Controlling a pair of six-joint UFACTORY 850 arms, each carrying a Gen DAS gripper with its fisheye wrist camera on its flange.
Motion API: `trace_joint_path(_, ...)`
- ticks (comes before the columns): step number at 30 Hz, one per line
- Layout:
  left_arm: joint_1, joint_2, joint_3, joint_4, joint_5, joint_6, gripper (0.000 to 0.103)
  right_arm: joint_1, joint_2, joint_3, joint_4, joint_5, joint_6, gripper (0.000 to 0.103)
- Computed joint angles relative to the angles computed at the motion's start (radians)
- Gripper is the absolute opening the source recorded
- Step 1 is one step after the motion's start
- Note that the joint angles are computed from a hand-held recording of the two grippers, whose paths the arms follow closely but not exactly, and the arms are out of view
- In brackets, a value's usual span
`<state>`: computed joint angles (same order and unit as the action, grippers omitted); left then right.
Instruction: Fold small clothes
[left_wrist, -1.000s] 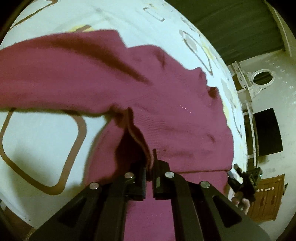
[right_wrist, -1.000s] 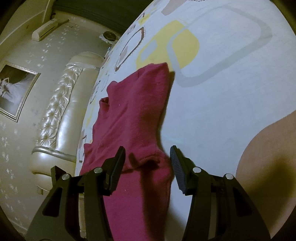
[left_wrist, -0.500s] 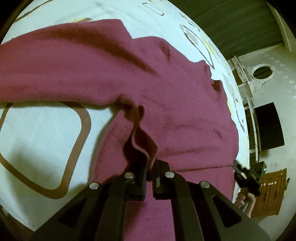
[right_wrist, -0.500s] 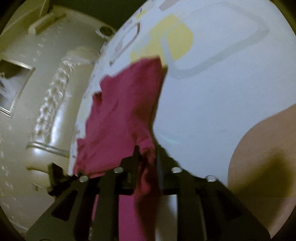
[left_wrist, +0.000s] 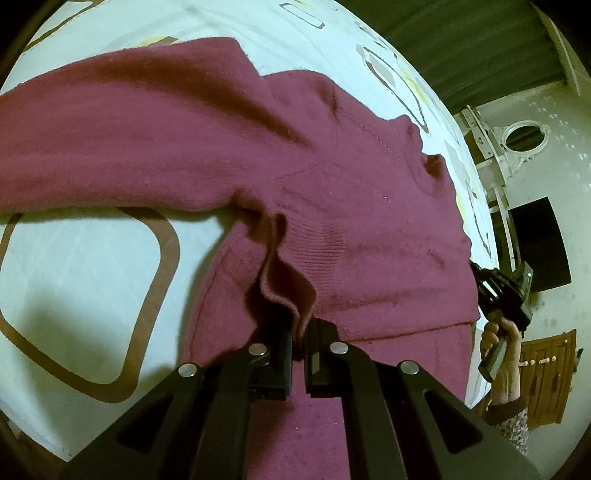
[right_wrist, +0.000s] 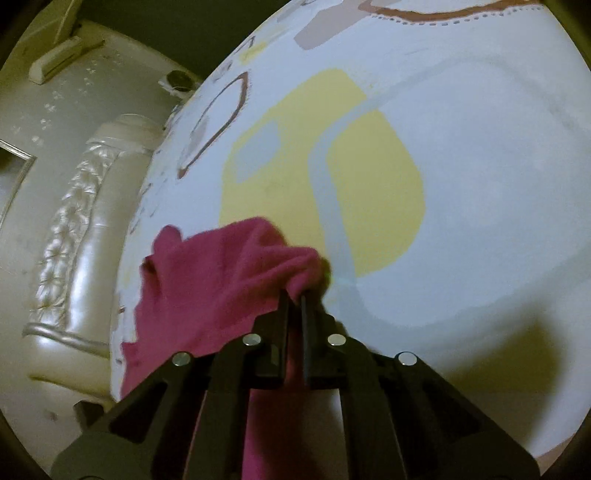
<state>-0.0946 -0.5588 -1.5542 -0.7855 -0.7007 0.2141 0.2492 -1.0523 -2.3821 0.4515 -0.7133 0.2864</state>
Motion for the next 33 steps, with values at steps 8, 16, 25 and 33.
trace_joint_path(8, 0.011, 0.008, 0.021, -0.049, -0.006, 0.053, 0.004, -0.005, 0.148, 0.23, 0.069, 0.116, -0.068, 0.011)
trace_joint_path(16, 0.008, 0.012, 0.021, -0.031, -0.002, 0.051, 0.005, 0.03, 0.36, 0.567, 0.436, 0.19, -0.479, 0.012)
trace_joint_path(25, 0.009, 0.021, 0.031, -0.055, 0.008, 0.087, 0.006, 0.026, 0.404, 0.658, 0.371, 0.17, -0.381, 0.01)
trace_joint_path(33, 0.07, 0.159, 0.146, -0.17, 0.067, 0.309, 0.036, 0.084, 0.455, 0.655, 0.276, 0.218, -0.348, 0.033)
